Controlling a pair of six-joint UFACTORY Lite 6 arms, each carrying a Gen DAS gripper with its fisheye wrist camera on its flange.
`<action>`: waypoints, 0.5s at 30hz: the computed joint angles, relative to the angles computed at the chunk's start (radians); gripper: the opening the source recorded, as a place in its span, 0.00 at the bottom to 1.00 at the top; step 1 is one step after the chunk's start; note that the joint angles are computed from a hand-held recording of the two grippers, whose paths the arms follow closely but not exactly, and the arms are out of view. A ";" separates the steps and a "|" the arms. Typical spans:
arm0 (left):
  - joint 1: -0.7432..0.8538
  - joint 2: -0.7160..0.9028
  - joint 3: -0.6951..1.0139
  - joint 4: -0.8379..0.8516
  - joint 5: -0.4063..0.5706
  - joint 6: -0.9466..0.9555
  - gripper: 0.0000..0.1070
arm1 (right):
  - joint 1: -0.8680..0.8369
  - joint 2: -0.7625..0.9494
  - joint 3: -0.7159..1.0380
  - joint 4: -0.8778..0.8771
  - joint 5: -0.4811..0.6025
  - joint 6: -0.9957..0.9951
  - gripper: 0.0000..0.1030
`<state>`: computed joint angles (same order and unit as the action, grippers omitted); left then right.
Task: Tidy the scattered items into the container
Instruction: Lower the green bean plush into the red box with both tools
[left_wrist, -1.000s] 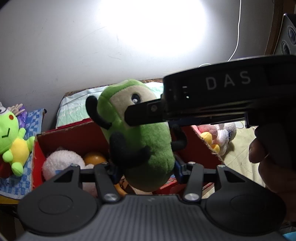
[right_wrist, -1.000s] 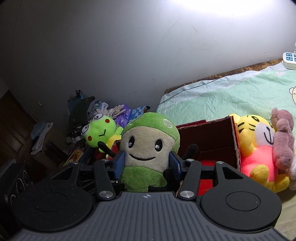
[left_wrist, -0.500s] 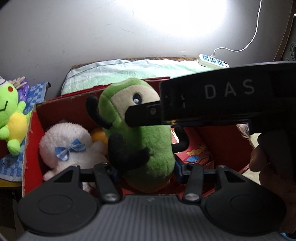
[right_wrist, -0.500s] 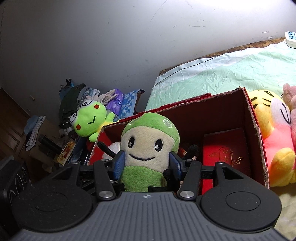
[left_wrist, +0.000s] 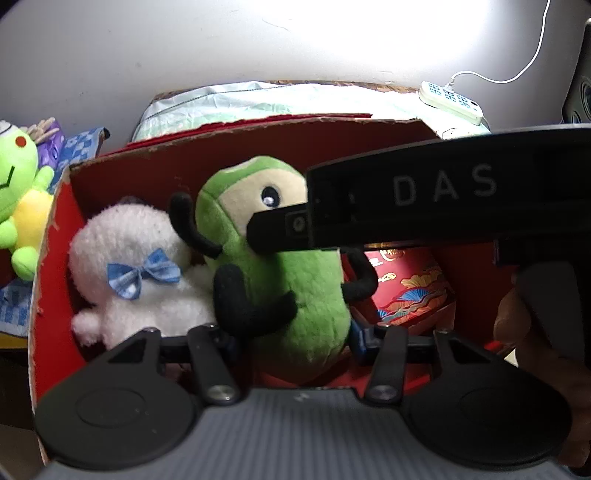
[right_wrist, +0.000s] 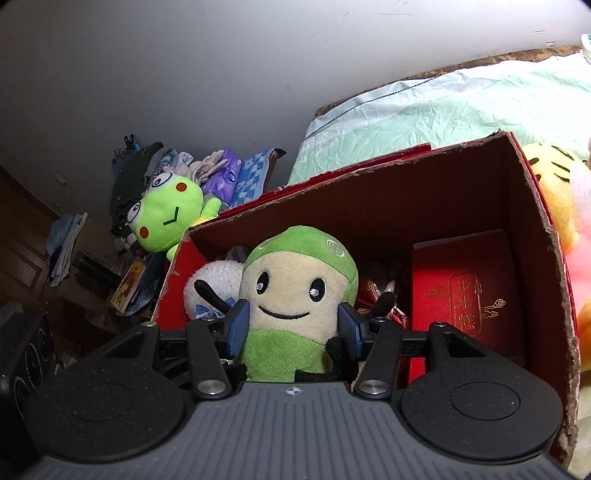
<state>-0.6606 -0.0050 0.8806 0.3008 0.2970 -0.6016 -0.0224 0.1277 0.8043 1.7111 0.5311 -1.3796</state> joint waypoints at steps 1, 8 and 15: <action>0.019 0.021 0.002 -0.017 -0.020 0.033 0.49 | 0.004 0.007 0.005 0.001 -0.004 0.001 0.53; 0.064 0.043 0.006 -0.156 -0.001 0.171 0.51 | 0.035 0.040 0.029 -0.022 -0.030 0.010 0.54; 0.093 0.063 0.017 -0.225 0.018 0.233 0.51 | 0.045 0.064 0.046 -0.064 -0.029 0.044 0.54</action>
